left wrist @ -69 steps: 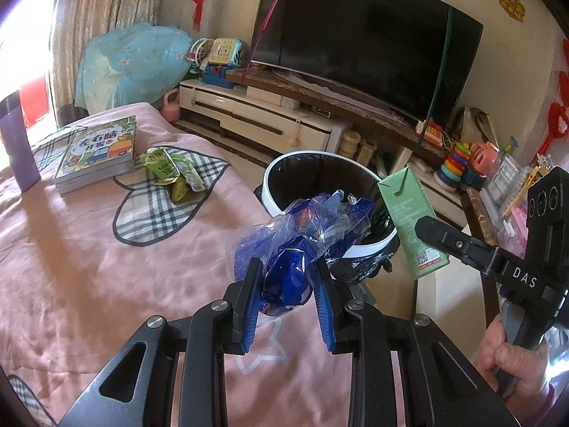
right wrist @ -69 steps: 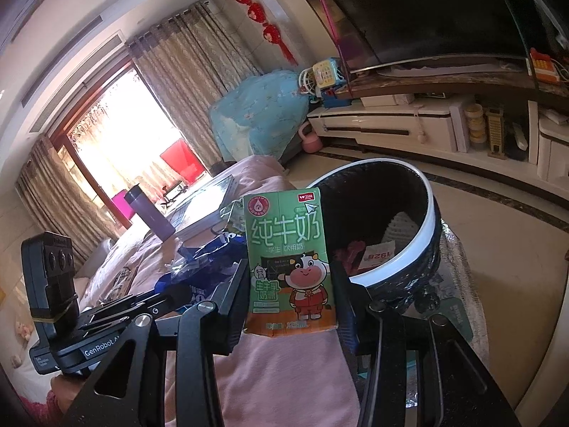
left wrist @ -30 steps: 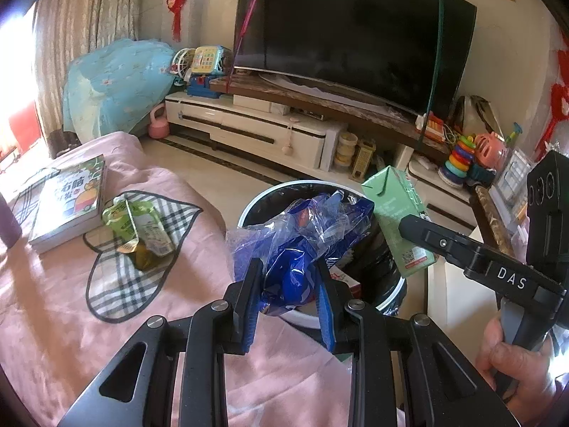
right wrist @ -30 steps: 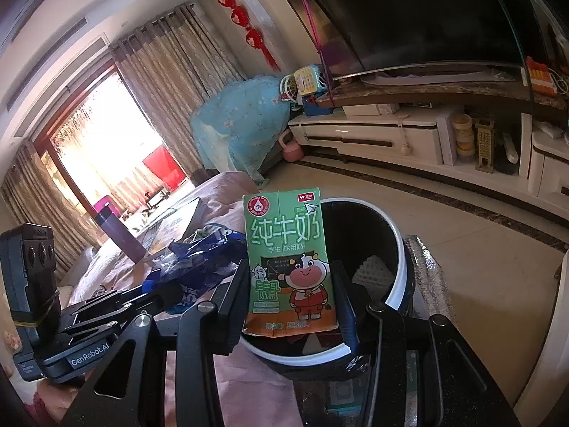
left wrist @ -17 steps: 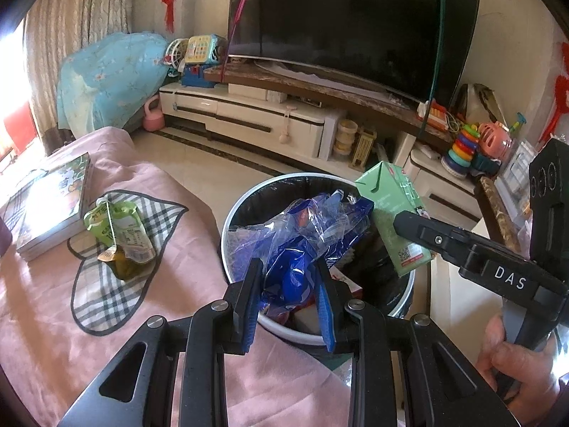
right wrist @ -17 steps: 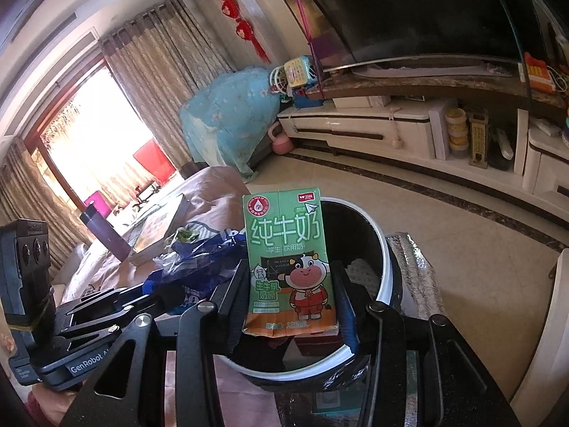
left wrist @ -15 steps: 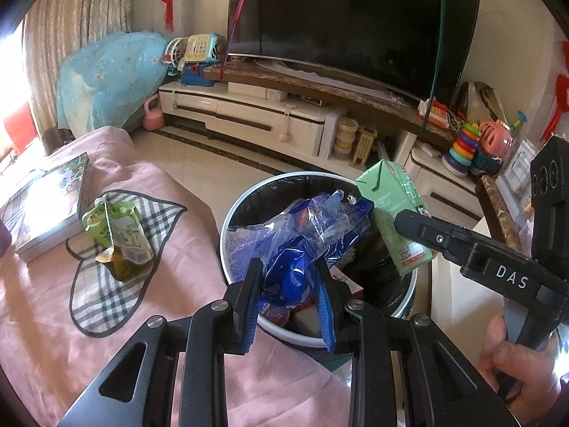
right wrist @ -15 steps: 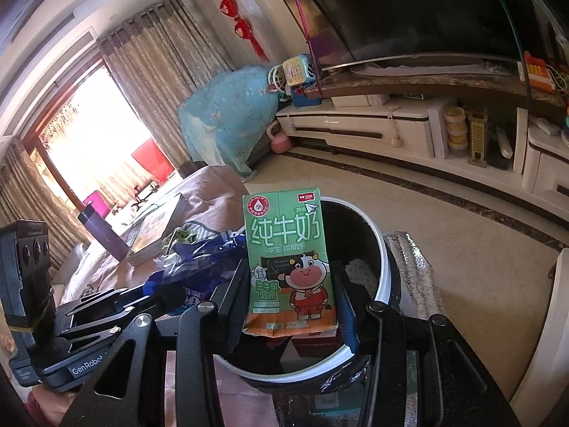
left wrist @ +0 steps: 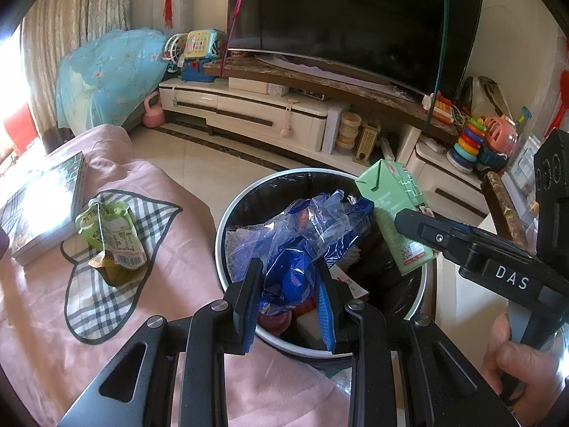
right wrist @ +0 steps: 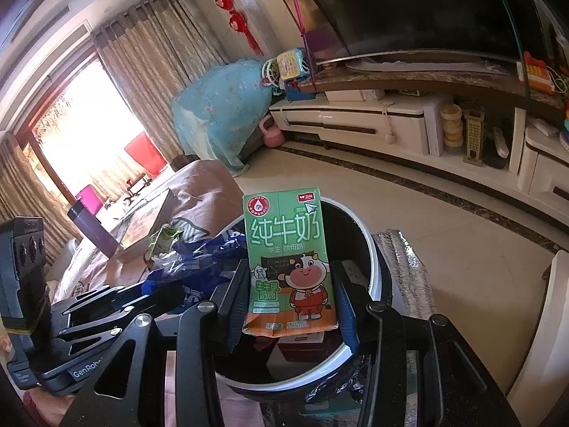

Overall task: Collect trash
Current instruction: 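Carry both items over the bin and open both grippers to drop them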

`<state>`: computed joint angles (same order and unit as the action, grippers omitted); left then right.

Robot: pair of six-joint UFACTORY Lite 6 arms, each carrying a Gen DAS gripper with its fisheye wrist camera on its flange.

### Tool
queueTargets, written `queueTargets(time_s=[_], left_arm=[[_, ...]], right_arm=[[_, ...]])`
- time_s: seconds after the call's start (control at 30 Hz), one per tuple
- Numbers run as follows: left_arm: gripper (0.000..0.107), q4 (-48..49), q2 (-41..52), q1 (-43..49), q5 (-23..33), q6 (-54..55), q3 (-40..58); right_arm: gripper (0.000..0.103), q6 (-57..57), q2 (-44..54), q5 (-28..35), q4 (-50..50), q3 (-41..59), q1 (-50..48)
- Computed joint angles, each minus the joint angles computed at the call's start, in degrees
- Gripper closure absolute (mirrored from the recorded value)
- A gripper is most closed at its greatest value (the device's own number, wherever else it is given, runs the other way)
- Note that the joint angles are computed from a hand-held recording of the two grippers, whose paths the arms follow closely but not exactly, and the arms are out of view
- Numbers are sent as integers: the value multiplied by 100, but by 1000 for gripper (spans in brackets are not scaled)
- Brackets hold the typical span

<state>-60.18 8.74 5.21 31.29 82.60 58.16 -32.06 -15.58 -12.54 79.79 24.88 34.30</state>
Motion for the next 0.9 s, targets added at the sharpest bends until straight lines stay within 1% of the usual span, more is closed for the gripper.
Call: queueTargets(time_s=[0.13,0.37,0.57,0.73,0.9], left_arm=[[80,91,21,-66,-60,-124,31],[80,275,60,-250,-192,-366,107],[80,343,23,-313,-248,-437,84],[80,363,6,-316,-246,-468,69],[79,423,78,-270,-198,-522,160]], right_arm=[[59,32,145,144,-182,76,-196],[59,-331,342,200,42,220,-266],[59,-354,335,275,20,177,-349],[59,-614,359,295,261,209,-353],[59,-539,476,364,125,286,-431]])
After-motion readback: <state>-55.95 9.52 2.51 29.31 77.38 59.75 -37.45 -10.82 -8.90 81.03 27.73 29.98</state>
